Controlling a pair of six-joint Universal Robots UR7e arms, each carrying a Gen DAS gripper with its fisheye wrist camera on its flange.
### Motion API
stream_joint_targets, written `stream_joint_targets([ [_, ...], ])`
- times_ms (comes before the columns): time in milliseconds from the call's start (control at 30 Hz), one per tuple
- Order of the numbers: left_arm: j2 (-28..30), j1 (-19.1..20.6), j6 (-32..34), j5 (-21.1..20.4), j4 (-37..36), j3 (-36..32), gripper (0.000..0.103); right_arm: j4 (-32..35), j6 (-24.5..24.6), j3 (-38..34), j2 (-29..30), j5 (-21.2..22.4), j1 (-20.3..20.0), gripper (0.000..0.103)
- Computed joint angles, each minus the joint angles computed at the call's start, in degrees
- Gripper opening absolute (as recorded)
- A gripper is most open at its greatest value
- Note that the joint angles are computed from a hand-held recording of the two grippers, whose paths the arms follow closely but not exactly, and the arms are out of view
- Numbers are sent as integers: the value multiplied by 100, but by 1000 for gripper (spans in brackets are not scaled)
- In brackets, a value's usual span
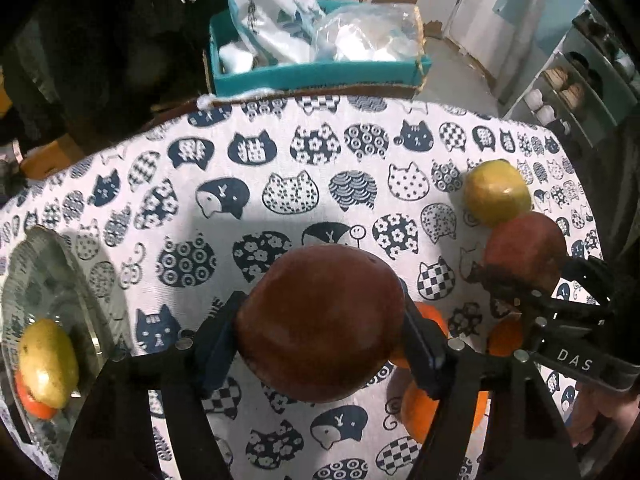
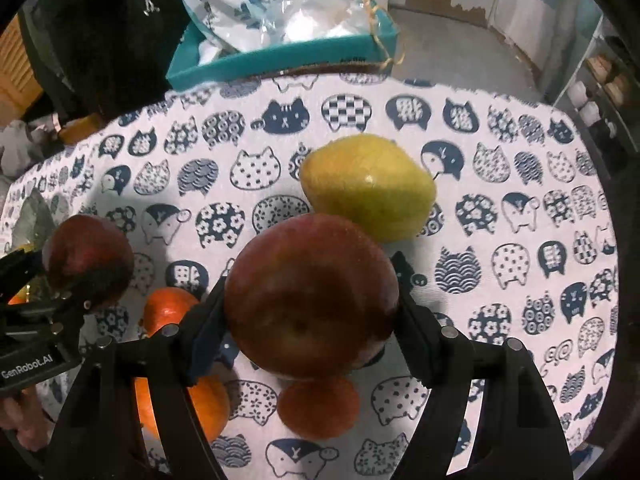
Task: Organize fruits
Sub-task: 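Grasp the second red apple with the left tool while the right tool lifts its apple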
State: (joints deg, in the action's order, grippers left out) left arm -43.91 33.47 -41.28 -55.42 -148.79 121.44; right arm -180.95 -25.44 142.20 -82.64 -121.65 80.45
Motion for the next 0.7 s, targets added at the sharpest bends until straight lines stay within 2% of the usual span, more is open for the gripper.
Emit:
stream_joint_targets([
  [500,-853,-610,-395,289,150,373,74,14,20,201,-748,-208,657,76],
  [700,-1162,-813,-480,344,192,518,74,278,143,212,-1143,-186,1012,76],
])
